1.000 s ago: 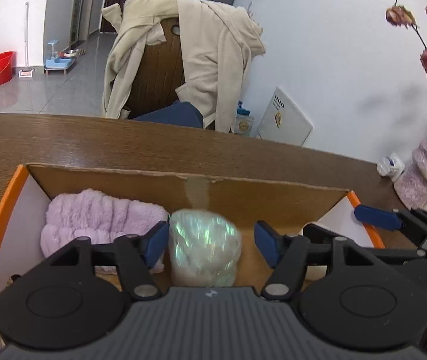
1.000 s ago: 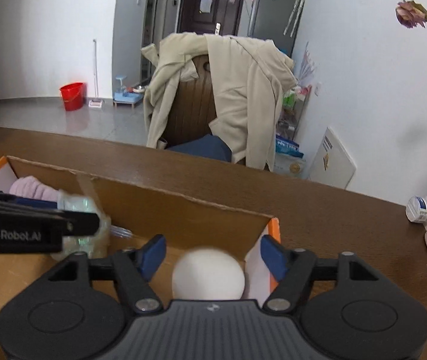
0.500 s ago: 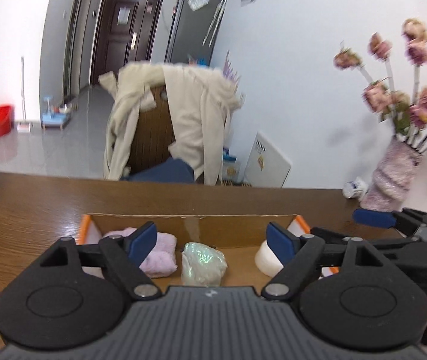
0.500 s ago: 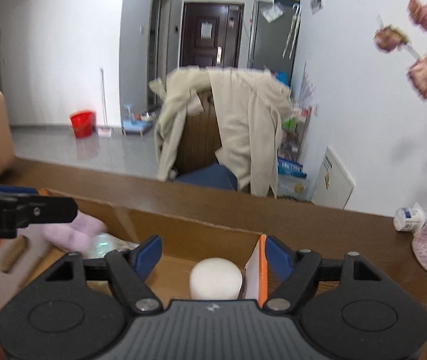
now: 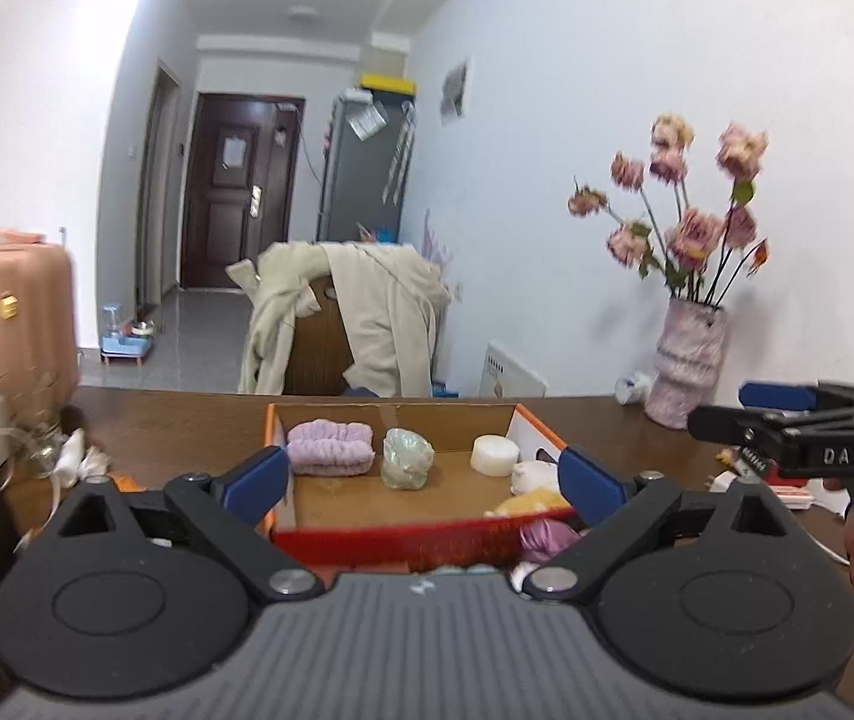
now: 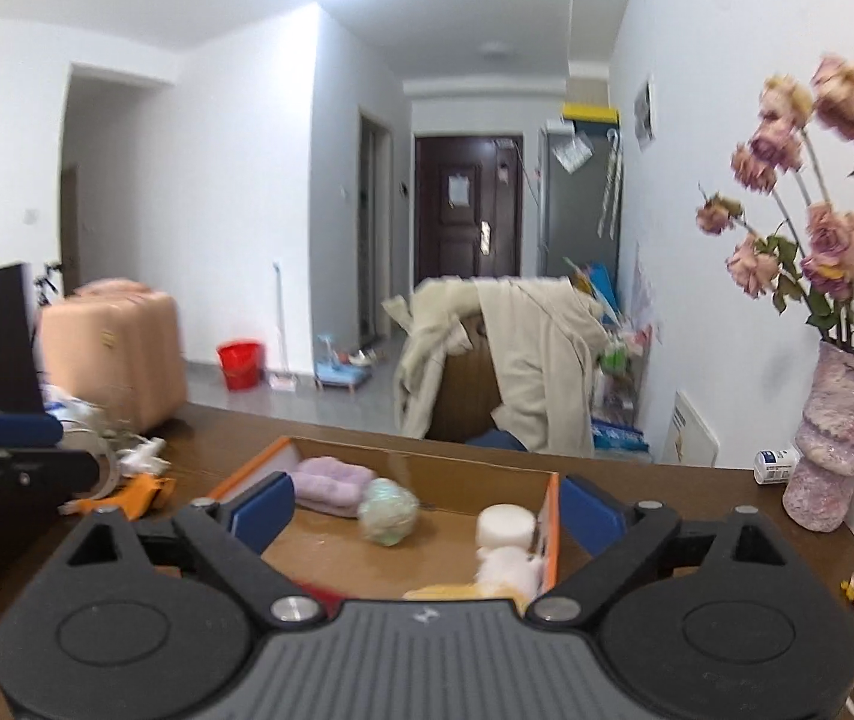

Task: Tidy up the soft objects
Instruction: 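Move both tools back toward the remaining items on the table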

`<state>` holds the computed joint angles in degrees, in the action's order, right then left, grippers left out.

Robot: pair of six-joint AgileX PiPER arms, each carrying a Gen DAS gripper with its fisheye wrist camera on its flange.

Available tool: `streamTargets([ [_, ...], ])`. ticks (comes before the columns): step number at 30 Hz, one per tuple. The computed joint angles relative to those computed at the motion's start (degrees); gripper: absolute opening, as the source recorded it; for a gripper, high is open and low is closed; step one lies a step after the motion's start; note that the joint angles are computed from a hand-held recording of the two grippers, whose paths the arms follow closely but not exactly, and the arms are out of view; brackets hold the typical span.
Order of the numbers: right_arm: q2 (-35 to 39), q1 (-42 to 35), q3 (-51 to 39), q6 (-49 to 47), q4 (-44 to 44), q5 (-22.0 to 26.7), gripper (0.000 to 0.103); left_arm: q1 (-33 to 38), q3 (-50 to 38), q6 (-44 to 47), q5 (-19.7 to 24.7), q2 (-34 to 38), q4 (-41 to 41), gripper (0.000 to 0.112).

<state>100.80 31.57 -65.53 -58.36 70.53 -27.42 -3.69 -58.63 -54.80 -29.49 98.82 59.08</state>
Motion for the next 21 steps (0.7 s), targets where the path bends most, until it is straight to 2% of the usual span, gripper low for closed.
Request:
streamTargets([
  [3,-3.78,6.75,9.41,9.93,-4.50,-9.17,0.096,2.66,12.06,10.21,-5.70,-5.70,-9.67,0.101],
  [8,-5.91,18.17,19.64,17.12,-0.96,-22.70,0.097,4.92,28.20,23.76,-12.46,-13.07,-20.55,0.103],
  [11,-5.77,24.96,23.29,19.80,3.25,-28.83,0.097,5.54,35.11,29.14,-16.62,-15.50,-23.74,0.103],
  [13,-5.43,30.04,25.61,22.17,5.83,-32.93,0.097,6.57,38.25,29.76,-18.39,-16.72,-23.08,0.103],
  [17,-4.27,38.11,27.89,26.24,11.02,-37.86,0.103,9.35,42.24,29.38,-20.31,-19.08,-20.01,0.103],
  [21,-2.83,41.63,27.94,25.73,14.23,-38.91,0.103,10.94,42.86,28.99,-21.93,-18.79,-18.66,0.103],
])
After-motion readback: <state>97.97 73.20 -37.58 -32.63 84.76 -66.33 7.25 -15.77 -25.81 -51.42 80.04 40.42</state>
